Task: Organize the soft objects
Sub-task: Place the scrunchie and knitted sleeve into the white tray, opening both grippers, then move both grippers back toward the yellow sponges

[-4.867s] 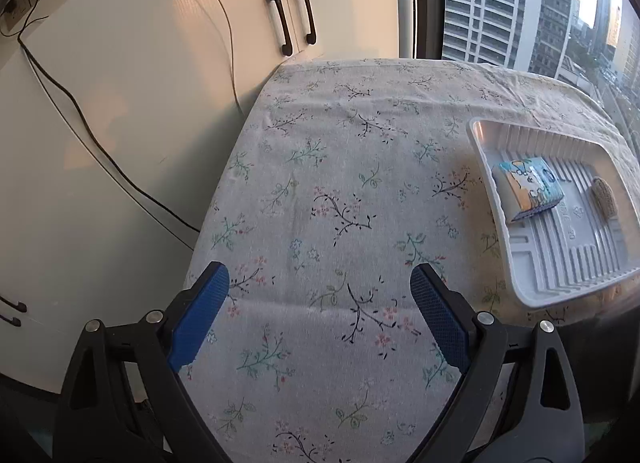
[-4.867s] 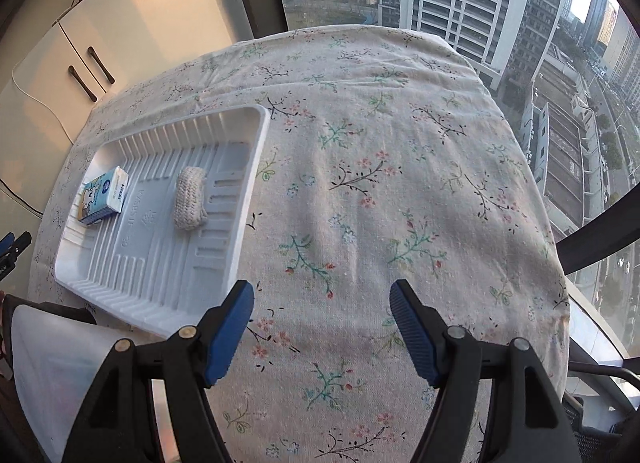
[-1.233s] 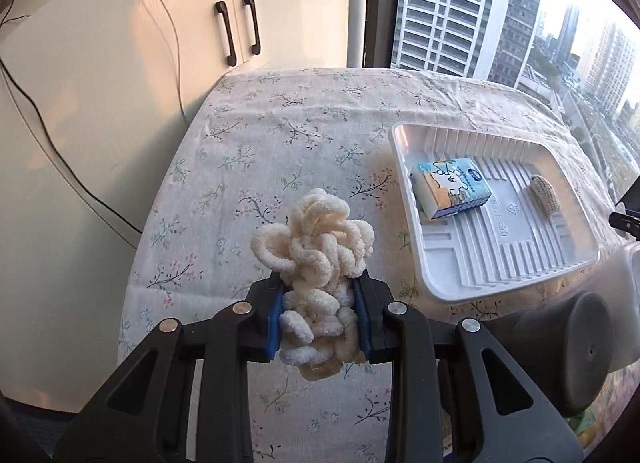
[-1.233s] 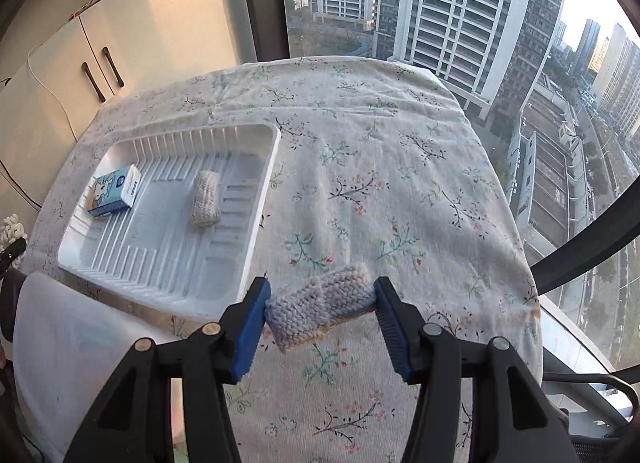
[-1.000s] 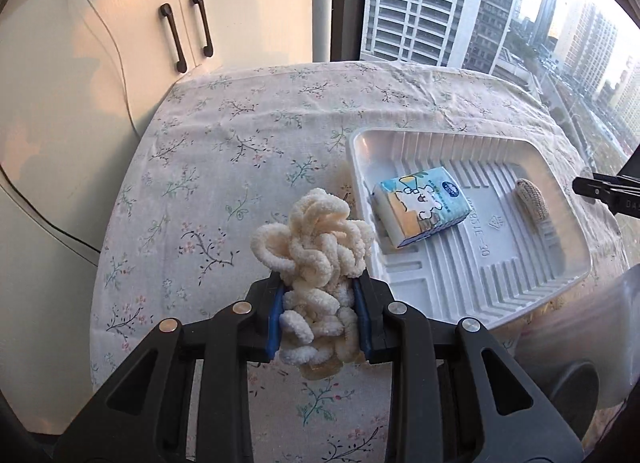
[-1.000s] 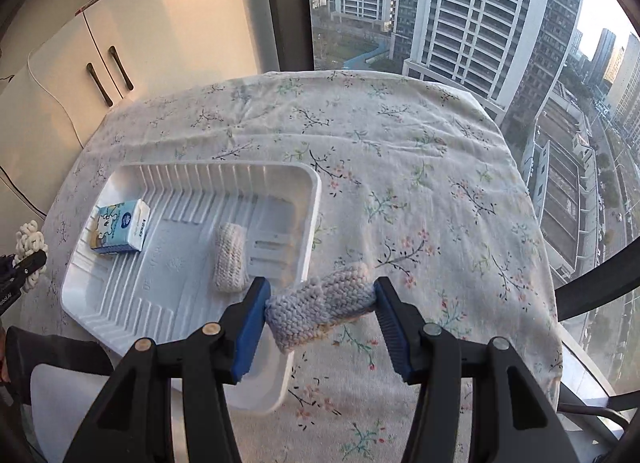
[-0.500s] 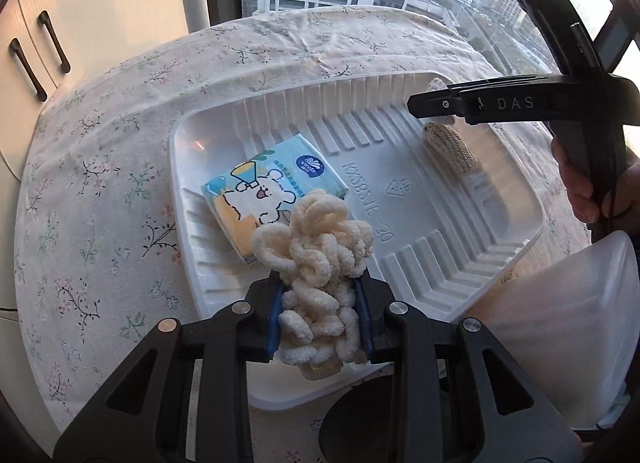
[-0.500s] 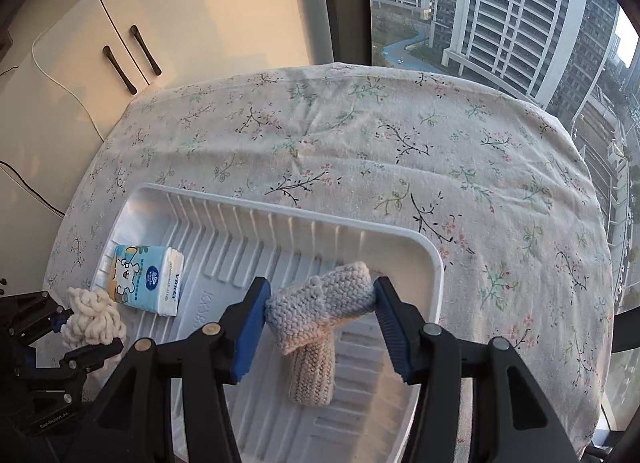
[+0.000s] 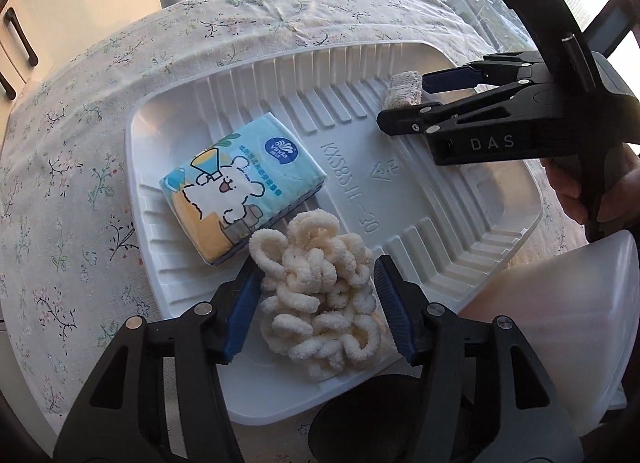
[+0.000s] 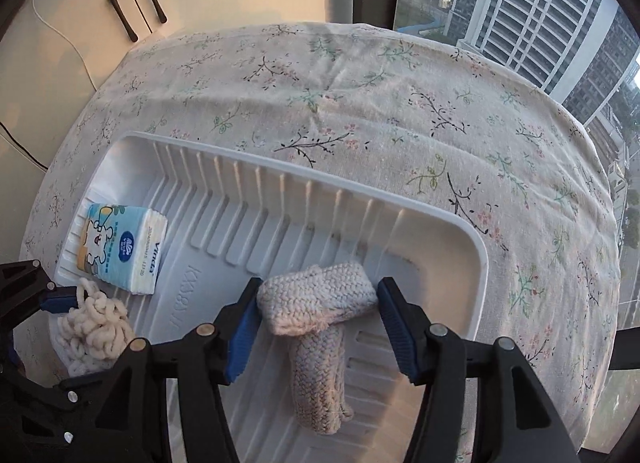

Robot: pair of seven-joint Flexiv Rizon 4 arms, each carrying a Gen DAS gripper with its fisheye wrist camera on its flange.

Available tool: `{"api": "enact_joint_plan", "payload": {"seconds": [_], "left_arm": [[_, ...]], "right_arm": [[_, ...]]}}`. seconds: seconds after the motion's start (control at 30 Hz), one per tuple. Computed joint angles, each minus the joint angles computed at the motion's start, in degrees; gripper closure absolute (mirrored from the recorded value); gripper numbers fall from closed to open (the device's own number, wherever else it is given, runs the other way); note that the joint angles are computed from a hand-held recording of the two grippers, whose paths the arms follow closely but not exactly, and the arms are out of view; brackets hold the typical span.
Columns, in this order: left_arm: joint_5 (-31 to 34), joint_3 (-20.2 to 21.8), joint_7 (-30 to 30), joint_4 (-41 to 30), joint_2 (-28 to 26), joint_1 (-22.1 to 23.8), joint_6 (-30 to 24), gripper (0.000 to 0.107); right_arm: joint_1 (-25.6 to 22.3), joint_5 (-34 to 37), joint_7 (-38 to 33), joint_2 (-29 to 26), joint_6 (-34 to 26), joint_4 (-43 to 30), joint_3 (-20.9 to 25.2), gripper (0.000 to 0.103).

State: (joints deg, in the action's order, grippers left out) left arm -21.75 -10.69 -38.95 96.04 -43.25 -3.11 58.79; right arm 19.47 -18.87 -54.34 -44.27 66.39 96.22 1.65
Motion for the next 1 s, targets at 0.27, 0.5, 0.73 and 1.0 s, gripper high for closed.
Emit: {"api": "enact_joint_plan", "payload": {"seconds": [0.27, 0.5, 0.73, 1.0], "left_arm": [[-5.09, -2.79, -0.04, 2.52, 2.32, 2.95, 4.05, 0.052], [-4.4, 0.87, -7.05, 6.74, 3.49, 1.09, 19.24, 0.052], [-4.67, -5.21, -9.48, 12.88, 5.85, 9.74, 25.03, 0.052], [-3.49, -10.19, -10.49, 21.09, 8.14, 17.62, 29.42, 0.052]], "right_arm": [[-0.17, 0.59, 2.2, 3.73, 3.66, 3.92, -0.51, 0.027], [-0.51, 1.75, 6.86, 8.04, 6.41, 9.95, -1.72, 0.027], [1.0, -1.66, 13.2, 13.47, 9.62, 18.97, -5.49, 0.027], [2.84, -8.92, 20.6, 18.93, 12.29, 29.21, -9.42, 0.027]]}}
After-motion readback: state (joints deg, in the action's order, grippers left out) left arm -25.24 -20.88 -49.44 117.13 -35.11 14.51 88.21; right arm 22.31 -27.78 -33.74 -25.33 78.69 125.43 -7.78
